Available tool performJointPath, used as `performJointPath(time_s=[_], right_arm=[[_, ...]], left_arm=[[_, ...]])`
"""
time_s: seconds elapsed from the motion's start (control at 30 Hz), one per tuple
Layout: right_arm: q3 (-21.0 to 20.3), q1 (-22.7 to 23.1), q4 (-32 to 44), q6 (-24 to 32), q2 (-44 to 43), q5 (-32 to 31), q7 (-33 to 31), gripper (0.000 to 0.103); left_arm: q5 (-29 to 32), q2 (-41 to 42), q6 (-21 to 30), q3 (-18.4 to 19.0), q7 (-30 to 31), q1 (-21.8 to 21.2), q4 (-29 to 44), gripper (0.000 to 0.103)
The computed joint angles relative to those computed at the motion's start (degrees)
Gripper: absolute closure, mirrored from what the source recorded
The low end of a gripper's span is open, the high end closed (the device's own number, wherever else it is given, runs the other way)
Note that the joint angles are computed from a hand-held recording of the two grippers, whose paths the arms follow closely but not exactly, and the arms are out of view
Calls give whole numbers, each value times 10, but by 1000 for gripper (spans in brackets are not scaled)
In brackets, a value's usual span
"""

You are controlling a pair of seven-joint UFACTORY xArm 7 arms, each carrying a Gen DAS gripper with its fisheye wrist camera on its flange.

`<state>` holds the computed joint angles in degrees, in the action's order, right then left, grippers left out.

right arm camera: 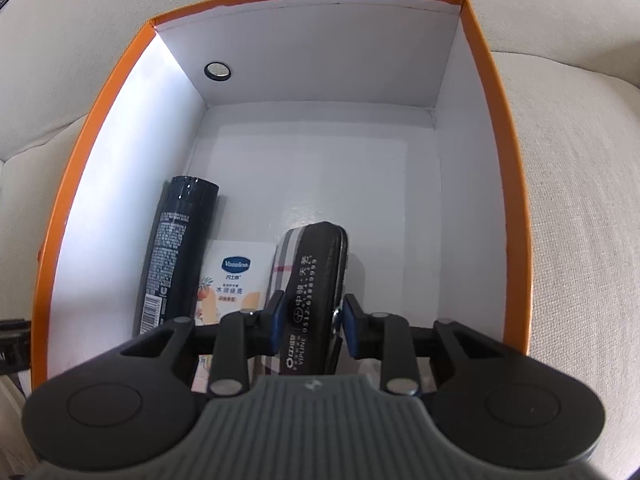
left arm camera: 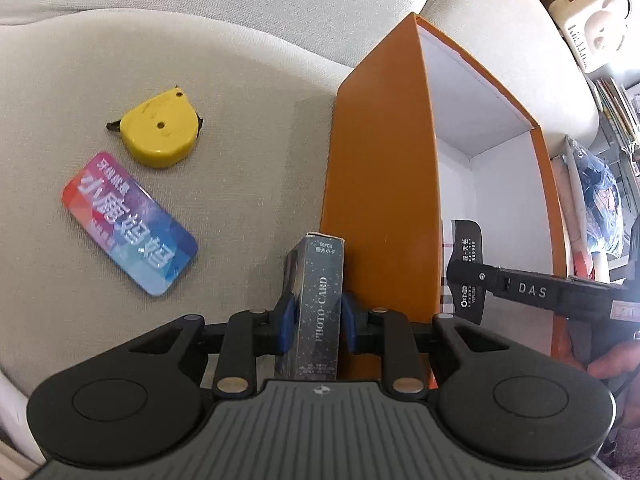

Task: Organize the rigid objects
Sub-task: 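Lower the plaid case with the right tool while the left tool lifts the photo card box, then open the right tool in the box while the left tool lowers the photo card box inside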

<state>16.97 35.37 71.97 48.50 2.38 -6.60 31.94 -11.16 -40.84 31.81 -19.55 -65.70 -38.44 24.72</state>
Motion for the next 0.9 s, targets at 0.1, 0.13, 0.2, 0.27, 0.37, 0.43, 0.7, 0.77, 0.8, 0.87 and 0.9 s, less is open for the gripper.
performJointPath(time_s=[0.1, 0.13, 0.2, 0.27, 0.37, 0.43, 0.7, 0.77, 0.8, 0.87, 0.9], right_arm=[[1, 1, 3, 7, 1, -3, -3, 72], [1, 2, 5, 10, 2, -5, -1, 72], [1, 2, 5, 11, 0, -5, -5, 72], [0, 2, 3, 9, -1, -4, -5, 72], [0, -1, -4, 1, -5, 7, -12, 72], [0, -1, -6, -4, -3, 12, -15, 71], [0, -5, -19, -24, -10, 36, -23, 72], [4, 1, -5, -2, -1, -3, -17, 68], [7, 8, 5, 15, 4, -43, -7, 68], [10, 21, 14, 36, 8, -109, 2, 68], [10, 24, 13, 39, 6, -117, -1, 68]], left_arm=[[16, 3, 14, 0, 21, 2, 10, 75], [23, 5, 23, 0, 29, 3, 16, 74], [38, 15, 59, -5, 41, 12, 34, 77], [34, 20, 59, -3, 55, 7, 29, 77], [-3, 12, 13, 8, 56, -8, -2, 78], [-4, 6, 3, 6, 53, -8, -10, 78], [2, -51, 20, 3, 16, 5, -21, 78], [13, -64, 31, 2, 16, 14, -13, 78], [20, -71, 41, 0, 15, 20, -6, 78], [32, -85, 57, -5, 12, 34, 8, 78], [38, -88, 61, -7, 12, 42, 15, 78]])
